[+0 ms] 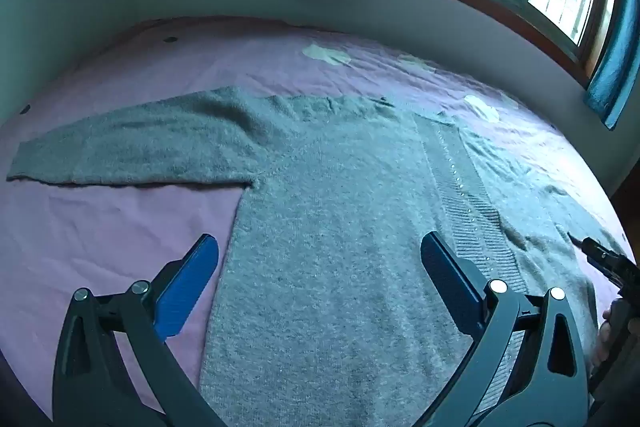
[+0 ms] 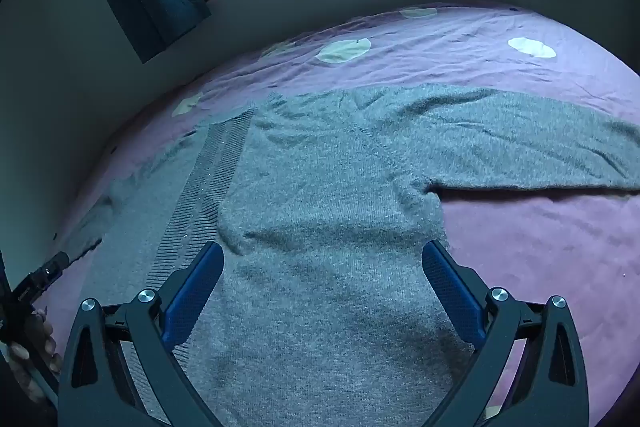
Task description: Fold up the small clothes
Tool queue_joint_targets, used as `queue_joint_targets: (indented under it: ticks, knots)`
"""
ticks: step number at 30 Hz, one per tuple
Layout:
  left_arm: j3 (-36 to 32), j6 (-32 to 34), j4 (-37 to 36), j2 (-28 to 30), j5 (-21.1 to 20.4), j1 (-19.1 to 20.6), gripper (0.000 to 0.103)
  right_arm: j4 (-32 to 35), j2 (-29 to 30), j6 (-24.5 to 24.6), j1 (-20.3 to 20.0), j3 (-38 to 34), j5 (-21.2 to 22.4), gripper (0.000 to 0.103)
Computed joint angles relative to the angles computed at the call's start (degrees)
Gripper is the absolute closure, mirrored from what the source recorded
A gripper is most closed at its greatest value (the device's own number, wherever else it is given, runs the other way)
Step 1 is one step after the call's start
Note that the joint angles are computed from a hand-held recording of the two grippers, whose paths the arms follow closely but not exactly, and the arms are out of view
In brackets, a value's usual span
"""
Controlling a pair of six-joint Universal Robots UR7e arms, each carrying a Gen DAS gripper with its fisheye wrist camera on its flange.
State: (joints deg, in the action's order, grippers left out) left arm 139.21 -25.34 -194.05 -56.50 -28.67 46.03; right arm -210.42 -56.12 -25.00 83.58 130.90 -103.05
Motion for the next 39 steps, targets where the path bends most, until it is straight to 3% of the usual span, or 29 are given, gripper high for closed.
queue_joint_targets:
  ticks: [3, 8, 10, 39]
  knots:
    - [0.85, 0.98, -2.53, 1.68, 1.14, -0.84, 0.002, 0.05, 0.05, -0.26, 0.12, 0.00, -0.26, 0.004]
    - [0.58, -2.83, 2.29, 0.61, 0.50, -0.97, 0.002, -0.03, 0.99, 0.05, 0.73, -0.42, -0.89, 0.004]
    - [-0.37, -1.44, 3.11, -0.47, -0.93, 0.36, 0.002, -0.27, 1.38, 0.18, 0.64, -0.39, -0.77, 0.004]
    - [-0.31, -2.12, 3.52, -0.69, -1.53, 0.72, 0.002, 1.33, 0.60, 1.67, -1.01, -0.09, 1.79, 0.004]
